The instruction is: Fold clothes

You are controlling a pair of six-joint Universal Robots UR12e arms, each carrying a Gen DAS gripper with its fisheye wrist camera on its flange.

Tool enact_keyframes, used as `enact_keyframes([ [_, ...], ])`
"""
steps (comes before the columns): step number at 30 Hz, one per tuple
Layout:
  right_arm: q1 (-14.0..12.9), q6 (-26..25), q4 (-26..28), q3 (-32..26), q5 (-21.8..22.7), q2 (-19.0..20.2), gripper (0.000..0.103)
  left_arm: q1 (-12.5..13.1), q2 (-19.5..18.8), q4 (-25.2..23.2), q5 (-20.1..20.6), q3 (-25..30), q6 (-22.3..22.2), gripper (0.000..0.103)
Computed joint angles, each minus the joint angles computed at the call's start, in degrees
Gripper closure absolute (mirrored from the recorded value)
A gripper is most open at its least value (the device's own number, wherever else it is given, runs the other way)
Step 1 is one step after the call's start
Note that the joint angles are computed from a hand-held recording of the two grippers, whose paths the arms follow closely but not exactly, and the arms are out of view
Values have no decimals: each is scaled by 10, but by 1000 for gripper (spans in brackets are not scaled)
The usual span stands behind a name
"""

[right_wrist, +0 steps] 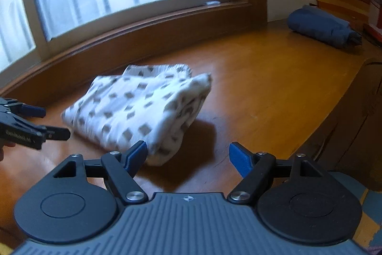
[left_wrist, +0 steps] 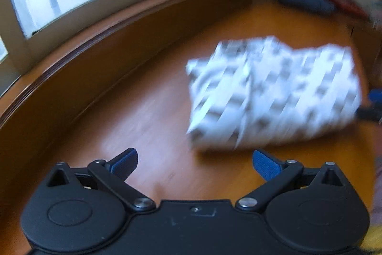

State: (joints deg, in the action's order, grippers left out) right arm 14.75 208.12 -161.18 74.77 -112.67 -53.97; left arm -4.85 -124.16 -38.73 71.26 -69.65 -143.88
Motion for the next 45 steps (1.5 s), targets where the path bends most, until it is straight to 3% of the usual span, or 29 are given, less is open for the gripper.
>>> enact_keyframes([
  [2,1,-21,2,-7,5,6,24,0,-5,-6,-1,3,3,0],
  [9,8,-157,-15,-44,-2,39,25,1,-39,-26,-89,45,30,0],
  [10,9,-179,-15,-51,-4,45,26,2,-44,-41,-106,54,41,1],
  [11,9,-192,-12,-57,-3,49,35,3,-48,-58,-125,62,51,8],
  [13,7,-196,4,-69,4,55,54,6,-52,-91,-162,72,71,22],
  [15,5,-180,-3,-65,22,49,63,11,-44,-94,-193,62,85,24],
  [19,-3,-154,-35,-33,86,19,66,28,-17,-75,-262,33,87,24],
  [22,-12,-117,-56,2,146,-11,66,46,3,-79,-337,16,55,22],
  [24,-17,-76,-88,21,180,-25,66,53,15,-49,-363,0,24,19],
  [27,-25,-5,-138,38,218,-35,66,53,25,17,-355,-17,-30,15],
  [30,-34,75,-183,38,231,-30,66,40,15,47,-302,-8,-47,11],
  [32,-34,94,-153,15,196,-14,65,25,-5,55,-253,12,-55,10],
  [35,-34,121,-100,-25,144,12,64,3,-41,22,-174,60,-75,8],
  [37,-26,92,-34,-63,90,36,63,-9,-58,35,-131,73,-83,3],
  [40,-14,48,7,-100,22,62,60,-15,-76,39,-115,89,-119,0],
  [41,-9,36,15,-108,0,68,53,-14,-79,22,-122,97,-128,0],
  [43,-5,31,25,-111,-24,69,46,-10,-80,3,-132,105,-139,0],
  [45,-6,47,13,-96,-9,58,44,-5,-67,17,-135,91,-137,2],
])
